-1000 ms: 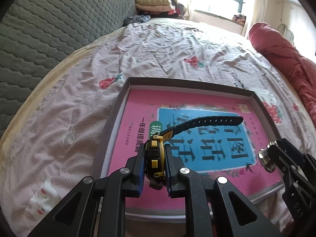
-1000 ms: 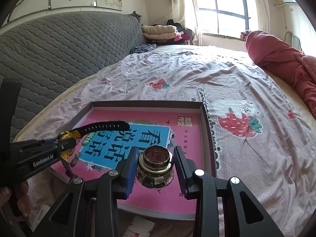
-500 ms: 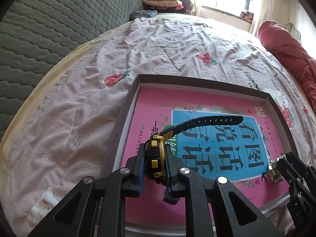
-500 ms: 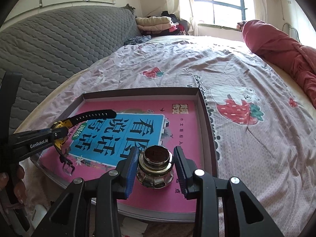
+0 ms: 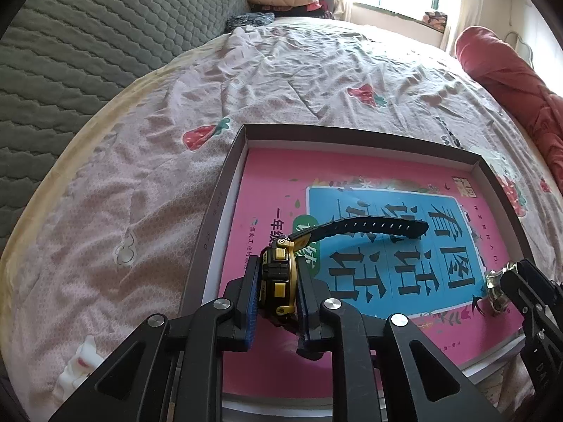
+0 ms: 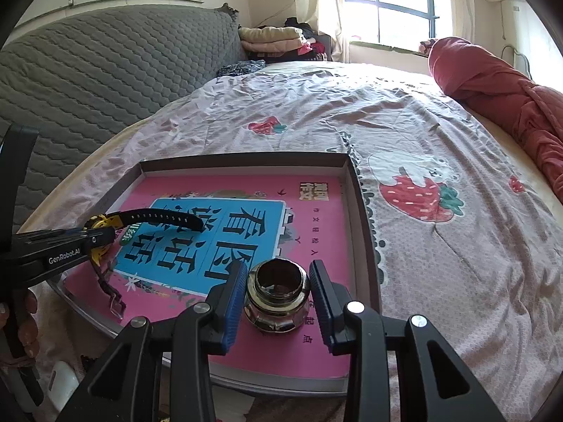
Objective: Organize rigid objects
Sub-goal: 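Carry the watch and silver cup with both tools over the tray, then lower the watch and cup into the tray and open both tools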
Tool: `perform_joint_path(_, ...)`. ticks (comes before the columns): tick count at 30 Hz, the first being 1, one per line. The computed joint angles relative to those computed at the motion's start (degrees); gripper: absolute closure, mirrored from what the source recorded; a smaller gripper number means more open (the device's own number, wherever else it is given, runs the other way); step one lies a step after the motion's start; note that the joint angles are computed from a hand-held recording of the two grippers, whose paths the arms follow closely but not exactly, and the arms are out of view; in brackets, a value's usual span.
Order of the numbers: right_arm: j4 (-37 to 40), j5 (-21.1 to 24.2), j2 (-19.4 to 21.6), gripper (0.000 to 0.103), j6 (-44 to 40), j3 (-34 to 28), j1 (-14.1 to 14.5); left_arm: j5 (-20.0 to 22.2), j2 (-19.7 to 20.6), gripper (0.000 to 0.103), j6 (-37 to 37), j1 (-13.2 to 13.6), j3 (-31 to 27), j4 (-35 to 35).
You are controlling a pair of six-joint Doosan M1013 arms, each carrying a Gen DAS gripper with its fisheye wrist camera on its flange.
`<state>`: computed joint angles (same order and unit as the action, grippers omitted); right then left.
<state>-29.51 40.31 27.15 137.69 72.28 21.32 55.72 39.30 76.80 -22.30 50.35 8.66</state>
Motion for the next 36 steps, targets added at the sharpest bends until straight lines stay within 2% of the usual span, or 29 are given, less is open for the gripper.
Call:
perform_joint_path(13,-1.5,1.5,0.1,0.066,1.3,-0.2,0.1,0.3,0.1,0.083,-1.7,0.2,-0.2,1.4)
perform_joint_path(22,-1.0,1.5,0.1,0.066,1.6,-0.1,-0.2,0.4,0.0,0.078,-2.0,0.4,-0.4,1.0)
perform_joint_path(25,-1.1,1.4,0.1,0.066,1.7,-0.1,-0.2,0.1,-0.1,0.075,-2.1,0.4,-0.2,1.4)
perform_joint_path(29,-1.7,1.6,0.0,0.065,2.1,-0.2,-0.2,-0.5,-0.2,0.065,-2.5,0.3,0.1,1.9)
perform_joint_path(31,-1.8,1.4,-0.1,0.065,2.2,-0.1,-0.2,-0.5,-0.3,0.063,-2.7,0.4,0.0,1.8)
perform_joint_path(36,-2.8,0.2,-0.6,0.056,3.2,0.5,-0.3,-1.7,-0.8,0.059,-2.9,0.6,0.6,1.4)
